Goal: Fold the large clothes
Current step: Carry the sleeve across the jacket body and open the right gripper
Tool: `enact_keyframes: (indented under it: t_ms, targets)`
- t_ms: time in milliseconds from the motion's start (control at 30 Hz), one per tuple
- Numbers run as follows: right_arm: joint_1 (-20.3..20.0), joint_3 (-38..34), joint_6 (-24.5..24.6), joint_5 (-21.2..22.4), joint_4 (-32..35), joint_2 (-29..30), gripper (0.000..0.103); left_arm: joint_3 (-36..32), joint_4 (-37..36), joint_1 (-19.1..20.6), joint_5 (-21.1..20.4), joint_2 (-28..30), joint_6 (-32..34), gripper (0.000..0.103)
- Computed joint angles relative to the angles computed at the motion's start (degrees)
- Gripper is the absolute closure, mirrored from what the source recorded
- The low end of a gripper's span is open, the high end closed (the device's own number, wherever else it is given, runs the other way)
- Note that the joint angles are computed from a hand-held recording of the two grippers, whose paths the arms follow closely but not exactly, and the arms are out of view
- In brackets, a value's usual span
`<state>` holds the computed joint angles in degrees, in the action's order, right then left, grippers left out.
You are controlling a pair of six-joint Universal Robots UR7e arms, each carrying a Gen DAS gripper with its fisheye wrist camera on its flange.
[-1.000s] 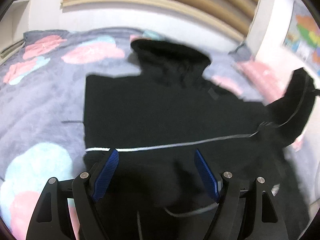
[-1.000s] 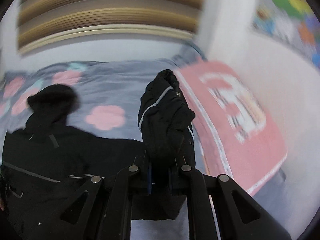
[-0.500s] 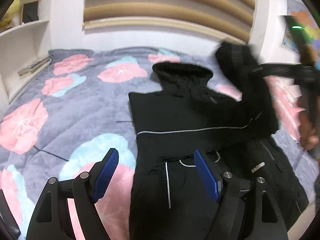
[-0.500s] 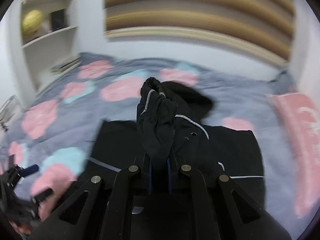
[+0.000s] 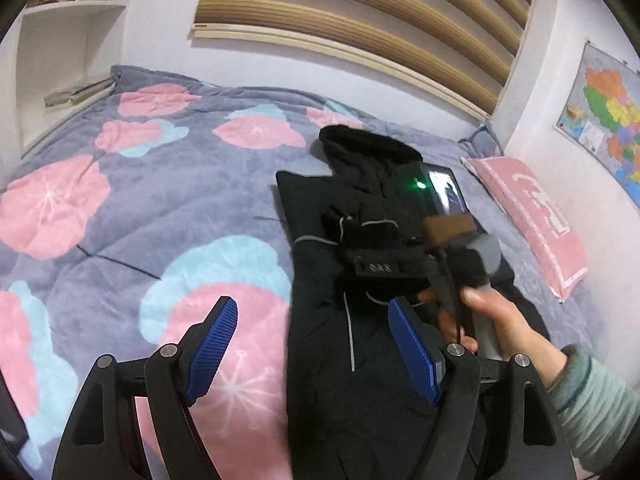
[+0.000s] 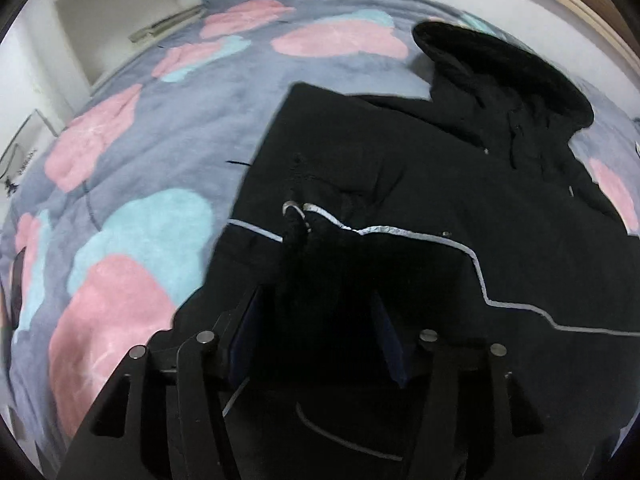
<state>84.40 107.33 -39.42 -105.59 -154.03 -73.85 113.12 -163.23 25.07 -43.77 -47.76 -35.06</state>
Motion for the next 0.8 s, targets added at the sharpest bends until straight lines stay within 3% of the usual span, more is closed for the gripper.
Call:
enact_keyframes:
  t_ms: [100,200,267,400,467,600,667,700,800]
  targets:
    - [-1.3,0.3,-1.7,6.0,3.5,-5.5,0.046,-1.7,2.7,-0.8,1.1,-1.5,1.8,0.024]
    - [-3.2,0.6,-3.2,7.1,0.7,-9.8,0.043,-6.4,7.1,-0.6,1.6,-0.4,4.1,0.024]
    - [-5.9,-0.5,-3.0,7.5,-0.9,-11.3,0.043,-11.2,7.2,0.9,-1.6,2.7,7.4,0.024]
    - [-10.9,-4.6,-0.9,3.5,-3.5,-10.3,0.043,-21.9,4.4,5.7,-13.0,11.7,13.0,0.024]
    - [-13.5,-6.0,-0.1,4.0,-3.0,-9.7,0.043,-29.1,5.1,8.1,-17.5,18.0,15.4,0.024]
    - [-17.4,-8.5,-2.3,-0.9,-6.4,-6.1,0.043,-40.4,10.7,11.6,-15.6,28.3,15.4,0.024]
    - [-19.0,-9.5,-3.4,-1.8,-6.8,-4.5,0.043,-42.4,13.9,13.8,-14.3,30.6,12.0,0.024]
    - [-20.7,-9.8,-4.3,0.5,-6.1,-4.1,0.043,-41.3,12.9,15.1,-15.4,30.7,11.0,0.026]
    - [-23.5,-9.3,-5.2,4.9,-6.9,-4.1,0.043,-34.3,2.4,16.7,-19.4,28.4,14.9,0.037]
